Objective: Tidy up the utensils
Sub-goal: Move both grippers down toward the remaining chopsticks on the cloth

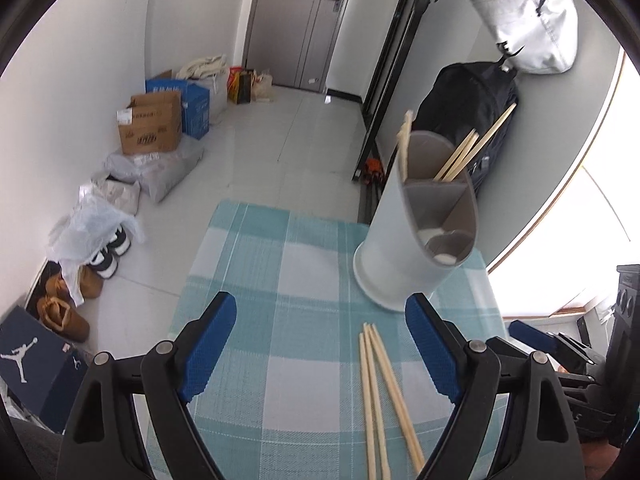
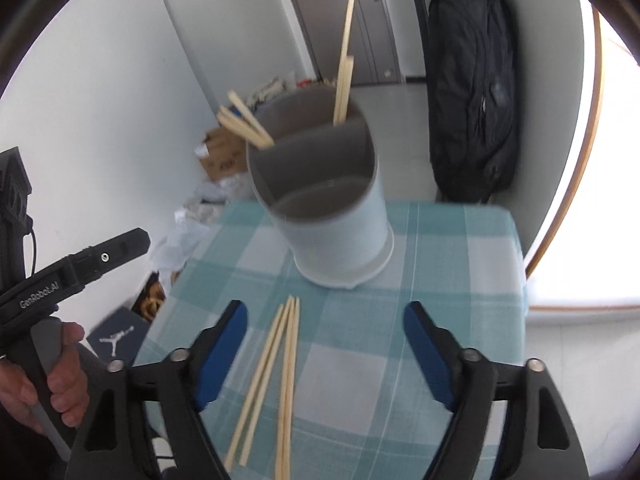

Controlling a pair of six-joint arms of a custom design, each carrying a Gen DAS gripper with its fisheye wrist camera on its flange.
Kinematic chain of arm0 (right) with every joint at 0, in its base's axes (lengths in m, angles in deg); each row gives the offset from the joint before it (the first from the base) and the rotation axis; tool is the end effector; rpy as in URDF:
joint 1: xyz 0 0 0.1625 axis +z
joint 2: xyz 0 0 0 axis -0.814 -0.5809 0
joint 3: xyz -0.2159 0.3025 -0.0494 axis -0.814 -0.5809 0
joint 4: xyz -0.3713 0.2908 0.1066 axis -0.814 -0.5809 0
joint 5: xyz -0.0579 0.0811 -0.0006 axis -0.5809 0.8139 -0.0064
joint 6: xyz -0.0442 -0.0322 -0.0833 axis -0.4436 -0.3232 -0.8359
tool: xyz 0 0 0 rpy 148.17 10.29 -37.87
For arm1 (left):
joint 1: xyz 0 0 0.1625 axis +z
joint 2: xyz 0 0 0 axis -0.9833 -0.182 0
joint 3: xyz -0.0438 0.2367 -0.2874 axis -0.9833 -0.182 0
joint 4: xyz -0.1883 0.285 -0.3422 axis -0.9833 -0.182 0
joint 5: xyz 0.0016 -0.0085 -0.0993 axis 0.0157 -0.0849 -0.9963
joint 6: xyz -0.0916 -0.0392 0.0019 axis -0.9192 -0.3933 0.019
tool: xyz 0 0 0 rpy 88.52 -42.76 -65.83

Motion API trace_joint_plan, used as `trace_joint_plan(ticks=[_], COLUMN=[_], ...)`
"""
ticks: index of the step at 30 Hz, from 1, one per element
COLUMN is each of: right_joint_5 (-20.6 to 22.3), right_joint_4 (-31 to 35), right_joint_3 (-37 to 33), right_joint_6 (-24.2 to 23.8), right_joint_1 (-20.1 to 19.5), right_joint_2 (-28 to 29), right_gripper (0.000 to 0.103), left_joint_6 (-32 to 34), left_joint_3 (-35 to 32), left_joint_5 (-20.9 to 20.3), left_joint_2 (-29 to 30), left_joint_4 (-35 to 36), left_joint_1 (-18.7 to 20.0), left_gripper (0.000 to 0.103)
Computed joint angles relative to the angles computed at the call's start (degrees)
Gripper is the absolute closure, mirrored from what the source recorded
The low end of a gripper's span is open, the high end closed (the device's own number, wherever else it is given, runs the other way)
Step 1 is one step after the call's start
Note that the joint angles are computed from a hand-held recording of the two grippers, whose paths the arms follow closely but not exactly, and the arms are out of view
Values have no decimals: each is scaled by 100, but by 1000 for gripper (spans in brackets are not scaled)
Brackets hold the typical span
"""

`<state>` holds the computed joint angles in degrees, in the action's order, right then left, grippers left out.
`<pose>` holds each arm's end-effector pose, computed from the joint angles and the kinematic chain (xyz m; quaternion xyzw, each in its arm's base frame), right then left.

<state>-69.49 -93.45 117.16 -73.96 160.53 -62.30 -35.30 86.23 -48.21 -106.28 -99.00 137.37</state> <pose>0.2628 -0.6445 0.1585 0.0532 -0.9023 0.3412 0.2582 -0.2440 -0.7298 0.2216 0.2330 0.9191 -0.2579 0.1859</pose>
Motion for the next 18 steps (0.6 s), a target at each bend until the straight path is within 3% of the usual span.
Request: trace_joint_plan(ticks=[9,18], right_joint_5=[-221,-504], right_joint_4=[1349,1989], right_joint_3=[-682,-1276], right_joint_6=[306,190], right_joint_1=[-113,-154], right_joint_2=[617,1159], right_gripper=[77,91], left_joint_6=[-324,-608], left_joint_3=[-178,-225], left_joint_5=[-46,-99], left_joint_2=[69,21], left_joint_4=[446,558], left_joint_1=[171,277], left_gripper=[20,20])
